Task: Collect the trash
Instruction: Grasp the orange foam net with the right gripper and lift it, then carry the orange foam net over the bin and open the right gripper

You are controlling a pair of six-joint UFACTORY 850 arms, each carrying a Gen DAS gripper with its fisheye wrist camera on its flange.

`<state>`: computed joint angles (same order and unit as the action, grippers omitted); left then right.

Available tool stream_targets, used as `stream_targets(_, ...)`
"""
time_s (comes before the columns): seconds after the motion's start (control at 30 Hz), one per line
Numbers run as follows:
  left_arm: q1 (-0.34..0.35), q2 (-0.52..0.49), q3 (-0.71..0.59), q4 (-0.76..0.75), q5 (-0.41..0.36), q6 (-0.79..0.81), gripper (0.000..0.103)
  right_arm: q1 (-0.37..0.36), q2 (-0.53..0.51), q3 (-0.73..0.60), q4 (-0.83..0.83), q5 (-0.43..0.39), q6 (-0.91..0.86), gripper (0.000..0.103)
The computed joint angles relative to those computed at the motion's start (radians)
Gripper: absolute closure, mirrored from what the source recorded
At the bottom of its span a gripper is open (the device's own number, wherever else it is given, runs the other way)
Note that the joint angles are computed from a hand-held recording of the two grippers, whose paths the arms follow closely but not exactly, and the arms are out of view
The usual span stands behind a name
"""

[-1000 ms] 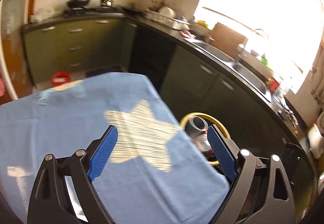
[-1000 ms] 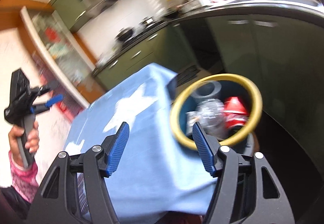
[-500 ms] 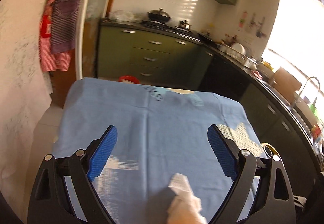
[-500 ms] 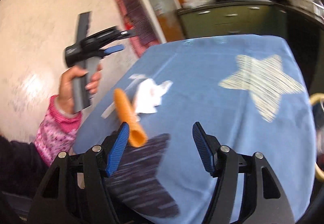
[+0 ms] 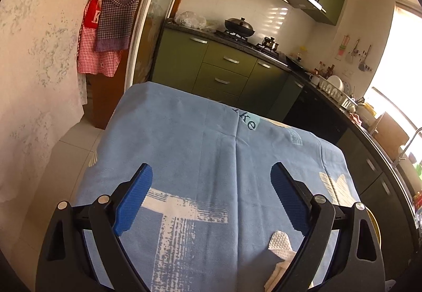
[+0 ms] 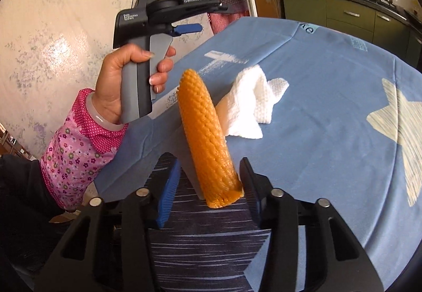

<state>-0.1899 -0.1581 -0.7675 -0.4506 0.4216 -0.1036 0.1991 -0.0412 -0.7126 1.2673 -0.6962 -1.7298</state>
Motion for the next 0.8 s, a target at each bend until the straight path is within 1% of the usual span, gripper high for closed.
stream_targets(0.03, 0.0, -0.003, -0.001, -0.001, 0.0, 0.004, 0.013, 0.004, -0.002, 0.001, -0.004, 0.004, 0.006, 0.071)
stream_targets(0.07, -0.001, -0.005, -0.002, -0.011, 0.004, 0.017, 0.013, 0.006, -0.01, 0.0, 0.0, 0.01, 0.001, 0.078)
stream_targets(0.1, -0.004, -0.005, 0.0, -0.023, 0.009, 0.031, 0.013, 0.01, -0.016, 0.001, 0.01, 0.017, -0.009, 0.083)
stream_targets(0.2, -0.011, -0.001, 0.003, -0.052, 0.017, 0.067, 0.012, 0.008, -0.011, 0.002, 0.004, 0.002, -0.008, 0.091)
stream_targets(0.27, -0.013, 0.003, 0.003, -0.051, 0.013, 0.066, 0.011, 0.012, -0.016, -0.003, -0.007, -0.022, -0.01, 0.091)
stream_targets(0.37, -0.018, 0.006, 0.004, -0.066, 0.01, 0.077, 0.011, 0.011, 0.002, 0.009, -0.027, -0.068, -0.035, 0.091)
stream_targets(0.5, -0.019, 0.008, 0.006, -0.074, 0.011, 0.077, 0.011, 0.001, 0.033, 0.029, -0.06, -0.166, -0.08, 0.091)
stream_targets(0.57, -0.019, 0.008, 0.007, -0.075, 0.01, 0.077, 0.011, -0.011, 0.055, 0.04, -0.07, -0.196, -0.093, 0.091)
stream_targets(0.67, -0.022, 0.009, 0.008, -0.08, 0.01, 0.085, 0.011, -0.063, 0.098, 0.058, -0.068, -0.252, -0.099, 0.091)
stream_targets(0.73, -0.026, 0.008, 0.007, -0.093, 0.011, 0.101, 0.011, -0.1, 0.13, 0.074, -0.053, -0.255, -0.102, 0.091)
stream_targets(0.8, -0.031, 0.007, 0.007, -0.097, 0.011, 0.106, 0.011, -0.153, 0.164, 0.087, -0.04, -0.244, -0.093, 0.091)
